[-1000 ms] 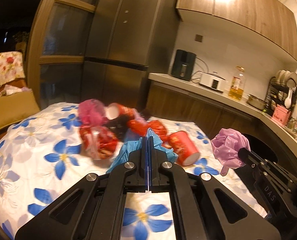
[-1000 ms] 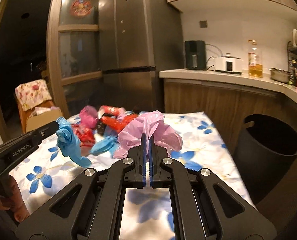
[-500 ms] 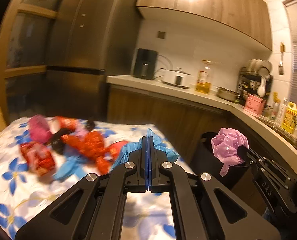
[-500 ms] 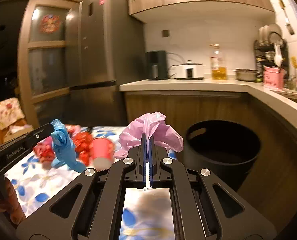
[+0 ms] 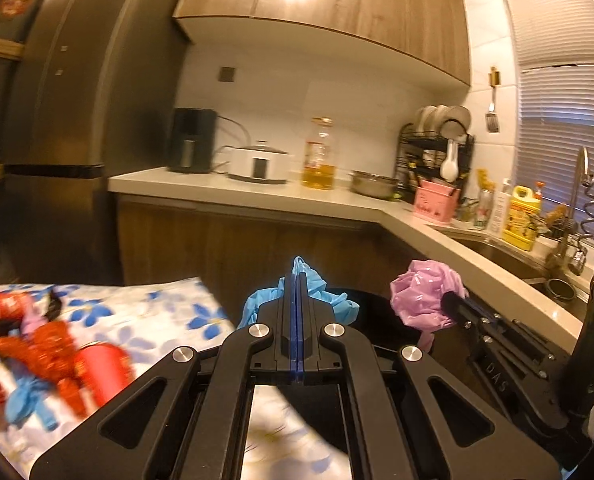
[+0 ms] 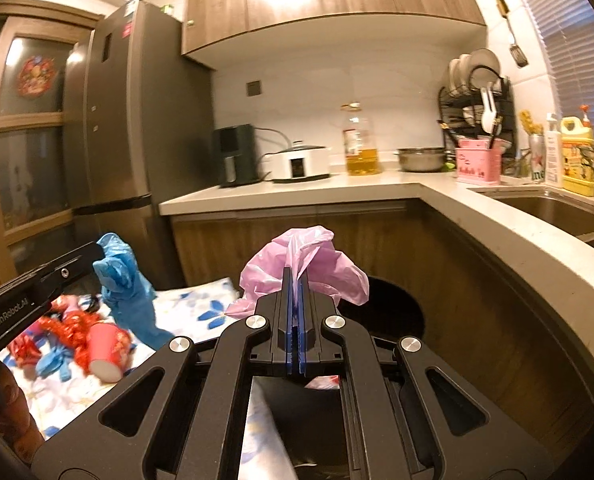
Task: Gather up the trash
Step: 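Carry both plastic bags over the black bin and open both grippers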
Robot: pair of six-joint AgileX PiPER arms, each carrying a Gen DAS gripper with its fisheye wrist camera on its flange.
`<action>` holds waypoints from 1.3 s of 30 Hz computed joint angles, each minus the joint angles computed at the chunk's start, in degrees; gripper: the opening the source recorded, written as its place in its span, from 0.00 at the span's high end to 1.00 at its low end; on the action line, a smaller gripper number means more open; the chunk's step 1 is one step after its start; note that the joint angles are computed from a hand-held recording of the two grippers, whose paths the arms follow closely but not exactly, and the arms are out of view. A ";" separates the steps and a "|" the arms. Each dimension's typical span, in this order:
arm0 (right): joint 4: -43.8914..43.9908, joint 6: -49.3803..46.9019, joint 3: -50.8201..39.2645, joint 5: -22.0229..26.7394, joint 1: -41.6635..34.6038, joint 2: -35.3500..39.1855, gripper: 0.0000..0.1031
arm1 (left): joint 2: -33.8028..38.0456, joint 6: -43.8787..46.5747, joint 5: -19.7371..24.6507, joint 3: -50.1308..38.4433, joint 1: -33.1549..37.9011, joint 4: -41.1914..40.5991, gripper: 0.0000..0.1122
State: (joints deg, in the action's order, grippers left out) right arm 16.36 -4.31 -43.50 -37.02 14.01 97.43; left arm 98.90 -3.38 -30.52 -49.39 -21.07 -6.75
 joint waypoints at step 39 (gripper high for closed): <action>-13.24 10.75 -13.85 9.26 -10.45 12.59 0.60 | 17.11 -12.64 6.24 -19.33 0.90 14.67 0.46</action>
